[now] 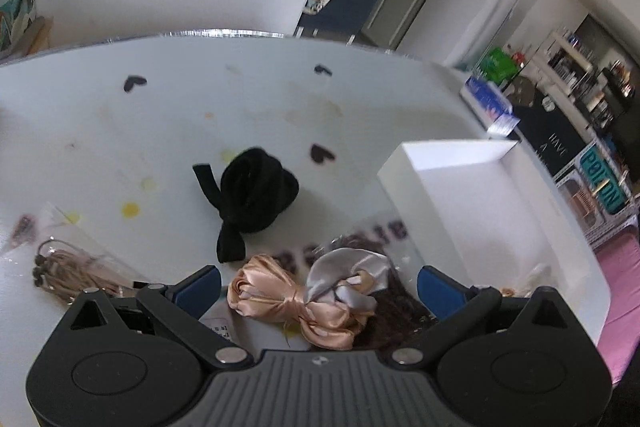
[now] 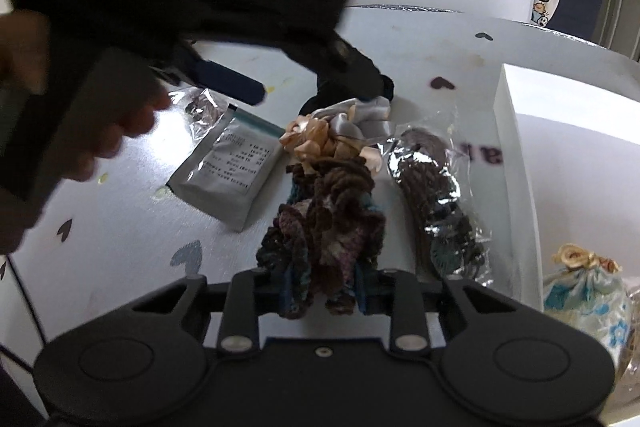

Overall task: Organize soft objects
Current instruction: 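Grasp the peach and grey satin scrunchies with left gripper while right gripper grasps the dark knitted scrunchie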

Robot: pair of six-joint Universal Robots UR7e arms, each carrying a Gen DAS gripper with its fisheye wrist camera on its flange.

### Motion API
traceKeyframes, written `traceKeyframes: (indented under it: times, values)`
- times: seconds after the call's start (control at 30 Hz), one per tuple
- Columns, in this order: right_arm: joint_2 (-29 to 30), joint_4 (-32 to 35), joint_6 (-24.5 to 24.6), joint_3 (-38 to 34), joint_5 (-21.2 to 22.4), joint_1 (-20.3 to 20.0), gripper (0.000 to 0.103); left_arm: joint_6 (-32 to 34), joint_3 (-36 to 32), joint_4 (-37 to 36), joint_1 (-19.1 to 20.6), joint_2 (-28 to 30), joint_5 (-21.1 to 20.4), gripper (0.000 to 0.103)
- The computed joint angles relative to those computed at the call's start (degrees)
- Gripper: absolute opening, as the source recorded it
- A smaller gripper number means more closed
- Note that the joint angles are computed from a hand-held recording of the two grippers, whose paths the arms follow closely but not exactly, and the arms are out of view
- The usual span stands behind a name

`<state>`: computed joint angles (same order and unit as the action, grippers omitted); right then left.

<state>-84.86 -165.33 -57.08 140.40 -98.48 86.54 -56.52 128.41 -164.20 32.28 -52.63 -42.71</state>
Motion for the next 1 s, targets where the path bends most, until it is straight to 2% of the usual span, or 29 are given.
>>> traceKeyframes:
  times: [0.1,0.17,0.37,0.73,0.8,0.87,0.93,1.0]
  values:
    - [-0.62,1.33,-0.04,-0.07,0.14,-0.34,0.03,0.53,-0.99,0.57,1.4,1.34,-0.25,0.1]
    - [-1.01,1.87,-0.07,-0.01,0.25,-0.49,0.03,1.85,-1.21,0.45,1.97,1.89,-0.14,0.093]
    - [-1.08,2.4,-0.01,-0.15,0.53,-0.89,0.03,8.89,-2.22,0.39,2.81,3.32,-1.59,0.085]
    - [-1.83,3.25,-0.51,0.05,1.03,-1.05,0.029,6.21,-1.05,1.65,1.84,2.31,0.23,0.056]
    - [-2.27,3.59,-0.71,0.12,1.42,-1.19,0.029,5.49,-0.73,1.39,1.51,2.16,0.63,0.05]
    - [-2.99,4.28,-0.95,0.22,1.89,-1.31,0.029,4.4,-0.47,1.43,1.16,2.02,1.31,0.017]
    - [-3.49,4.7,-1.14,0.3,2.13,-1.44,0.028,1.32,-0.46,3.81,0.72,1.56,2.85,0.01]
    - [-4.2,5.02,-1.3,0.5,2.43,-1.59,0.028,-0.04,0.21,3.13,0.74,0.98,2.76,0.009]
